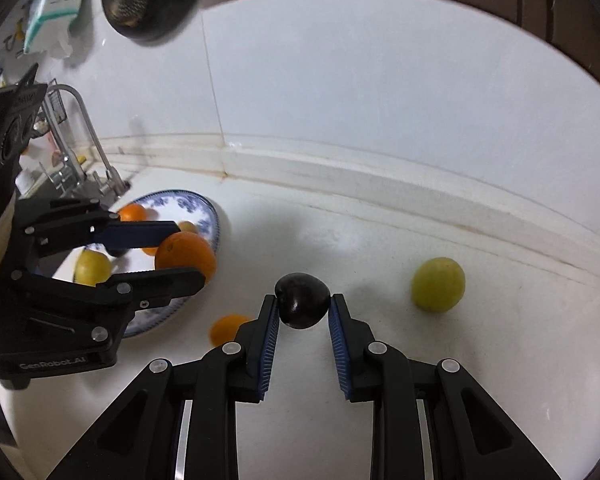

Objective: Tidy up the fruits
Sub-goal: 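Carry the orange and plum onto the plate and open both tools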

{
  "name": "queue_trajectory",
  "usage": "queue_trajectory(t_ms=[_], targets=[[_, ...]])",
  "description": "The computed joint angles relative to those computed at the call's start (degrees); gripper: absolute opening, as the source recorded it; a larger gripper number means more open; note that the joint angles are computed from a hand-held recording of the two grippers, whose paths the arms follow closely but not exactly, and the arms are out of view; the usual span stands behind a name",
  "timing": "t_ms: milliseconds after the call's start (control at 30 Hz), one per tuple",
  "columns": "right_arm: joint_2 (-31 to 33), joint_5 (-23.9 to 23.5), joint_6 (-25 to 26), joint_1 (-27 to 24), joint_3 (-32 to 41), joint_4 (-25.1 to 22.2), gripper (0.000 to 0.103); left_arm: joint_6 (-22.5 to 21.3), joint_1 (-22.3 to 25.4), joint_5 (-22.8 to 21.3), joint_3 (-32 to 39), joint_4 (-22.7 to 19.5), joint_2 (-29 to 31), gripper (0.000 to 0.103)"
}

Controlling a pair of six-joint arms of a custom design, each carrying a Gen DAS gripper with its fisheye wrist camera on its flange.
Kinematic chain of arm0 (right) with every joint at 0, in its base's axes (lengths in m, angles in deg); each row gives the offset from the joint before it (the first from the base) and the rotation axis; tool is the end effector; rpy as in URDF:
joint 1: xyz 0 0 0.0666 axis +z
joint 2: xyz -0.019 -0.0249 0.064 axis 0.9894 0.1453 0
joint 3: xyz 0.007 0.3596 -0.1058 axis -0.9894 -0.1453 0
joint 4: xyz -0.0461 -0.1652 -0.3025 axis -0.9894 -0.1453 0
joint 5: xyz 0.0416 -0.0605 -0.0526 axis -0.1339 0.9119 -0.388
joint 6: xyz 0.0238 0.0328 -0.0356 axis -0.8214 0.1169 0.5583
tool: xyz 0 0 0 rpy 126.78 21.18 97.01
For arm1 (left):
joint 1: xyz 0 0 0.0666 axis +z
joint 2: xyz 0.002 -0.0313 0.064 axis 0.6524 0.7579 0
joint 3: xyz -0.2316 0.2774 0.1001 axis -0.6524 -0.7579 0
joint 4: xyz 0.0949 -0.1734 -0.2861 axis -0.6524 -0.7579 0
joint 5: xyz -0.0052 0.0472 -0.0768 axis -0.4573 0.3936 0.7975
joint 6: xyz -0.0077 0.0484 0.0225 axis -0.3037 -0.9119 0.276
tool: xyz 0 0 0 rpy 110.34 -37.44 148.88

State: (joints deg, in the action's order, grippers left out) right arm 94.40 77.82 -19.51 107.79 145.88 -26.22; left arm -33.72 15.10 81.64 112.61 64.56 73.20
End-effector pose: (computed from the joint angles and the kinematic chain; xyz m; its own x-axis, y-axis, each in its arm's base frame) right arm 0.3272 0.1432 0.3555 -0.6001 0.0764 -0.7963 0.1130 0.9935 0.0101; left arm 0.3763 -0.1936 0.3294 -0.3573 0.4762 -0.8035 0.7731 0.6335 0.0317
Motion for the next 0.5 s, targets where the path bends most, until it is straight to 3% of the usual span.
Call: queue_trajectory(t_ms=[167,500], targets=[[-0.3,5.1,-2.5,4.5,0.9,-0.8,0.027,1.1,1.9,0.2,-3.2,1.9,-4.4,0.039],[1.2,9.8,-5.0,10.0,4.2,-1.5,0.027,1.0,7.2,2.6,-6.4,2.0,-9.7,0.039]])
